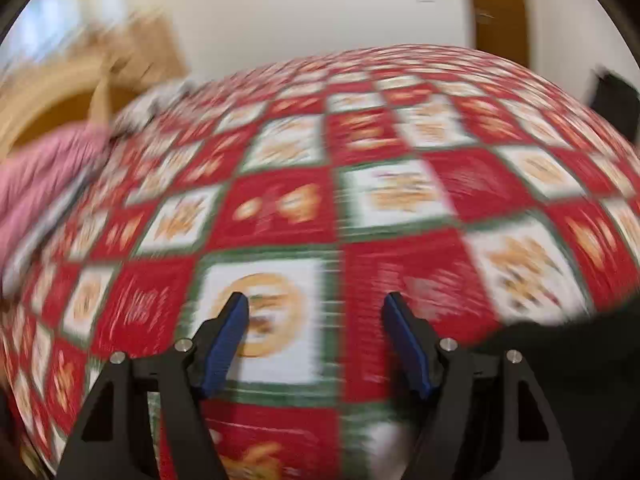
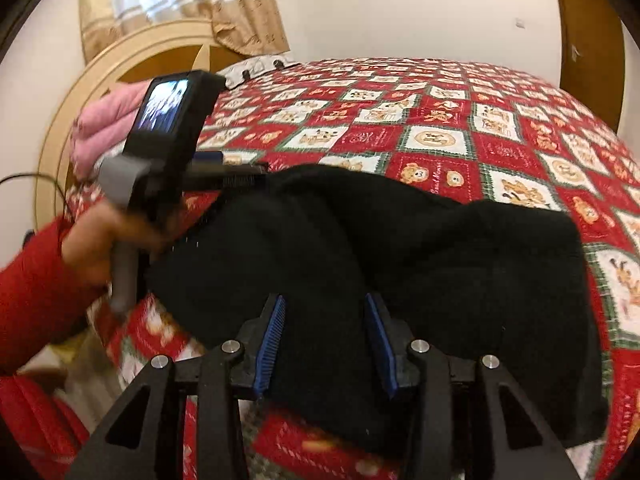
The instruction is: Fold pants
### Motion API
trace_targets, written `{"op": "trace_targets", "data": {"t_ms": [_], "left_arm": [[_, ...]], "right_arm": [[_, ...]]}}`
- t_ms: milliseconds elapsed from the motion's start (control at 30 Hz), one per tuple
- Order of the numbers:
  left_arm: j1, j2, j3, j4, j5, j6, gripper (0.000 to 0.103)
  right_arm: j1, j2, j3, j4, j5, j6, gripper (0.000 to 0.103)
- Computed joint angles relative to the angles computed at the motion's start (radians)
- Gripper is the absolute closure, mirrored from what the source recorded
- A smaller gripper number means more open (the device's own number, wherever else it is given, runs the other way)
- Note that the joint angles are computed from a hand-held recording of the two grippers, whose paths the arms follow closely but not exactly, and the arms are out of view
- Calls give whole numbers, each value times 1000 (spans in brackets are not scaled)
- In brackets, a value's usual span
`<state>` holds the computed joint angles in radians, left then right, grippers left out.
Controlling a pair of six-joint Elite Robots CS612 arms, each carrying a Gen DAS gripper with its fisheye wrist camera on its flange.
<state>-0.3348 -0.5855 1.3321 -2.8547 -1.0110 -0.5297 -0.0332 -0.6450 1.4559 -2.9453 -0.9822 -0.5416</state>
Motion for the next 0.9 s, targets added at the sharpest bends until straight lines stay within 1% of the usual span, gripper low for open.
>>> {"op": "trace_targets", "data": {"t_ms": [33,67,100,133,167,200,233,267,300,333,367,400,433,467,500,533,567,600,633,667,700,733,767,800,833,867,900], "left_arm": [[7,-5,3,13,-10,-30,29],[13,-13,14,7,-15,-41,30],[12,-20,24,8,2,-51,30],[9,-32,46,-13,20,-61,33],[8,-45,68,-51,14,-64,33],[5,-55,86,-88,-1,-61,33],[-1,-65,106,-137,-14,-51,33],[-9,-71,118,-167,-13,-37,33],[-20,-74,126,-193,-7,-16,33],[-33,-76,134,-226,-3,18,33],[-46,-76,141,-249,6,43,33],[-59,-73,146,-270,15,71,33],[-70,-65,142,-279,18,111,33],[-77,-56,130,-261,24,140,33],[-82,-46,117,-214,35,151,33],[-82,-34,107,-174,31,138,33],[-80,-33,109,-177,19,105,33],[-78,-33,117,-207,17,89,32],[-77,-34,118,-207,12,95,32],[-76,-34,118,-210,14,110,32],[-75,-34,118,-212,15,120,29],[-72,-35,122,-219,6,118,27],[-69,-39,130,-226,-12,107,26],[-60,-45,142,-238,-45,94,24],[-59,-50,153,-246,-65,85,20],[-56,-55,165,-256,-79,78,19],[-55,-62,180,-267,-89,70,17]], "right_arm": [[0,-5,1,11,-5,-7,59],[0,-11,0,24,-5,-7,59],[-4,-16,-2,24,13,8,59],[-11,-17,-2,3,56,40,59],[-22,-14,-8,-30,115,95,59],[-27,-8,-20,-49,149,143,59],[-28,-2,-33,-57,172,184,59],[-25,8,-57,-56,181,229,61],[-15,16,-81,-49,152,252,65],[0,27,-108,-30,106,252,78],[12,35,-128,-4,78,241,81],[24,44,-158,64,33,218,81],[44,63,-191,129,-38,211,81],[52,79,-209,151,-68,229,81],[50,91,-221,133,-56,272,81],[45,102,-230,113,-28,329,81],[40,106,-239,126,-4,359,81],[33,109,-248,149,24,386,81],[25,110,-251,166,60,406,82],[14,107,-242,155,104,427,82],[4,102,-223,118,132,438,82],[-4,88,-193,75,123,421,82],[-9,73,-164,55,97,390,82],[-15,58,-134,39,52,358,84],[-27,47,-106,23,31,345,87],[-42,41,-86,2,38,346,95],[-53,35,-69,-18,42,346,99]]}}
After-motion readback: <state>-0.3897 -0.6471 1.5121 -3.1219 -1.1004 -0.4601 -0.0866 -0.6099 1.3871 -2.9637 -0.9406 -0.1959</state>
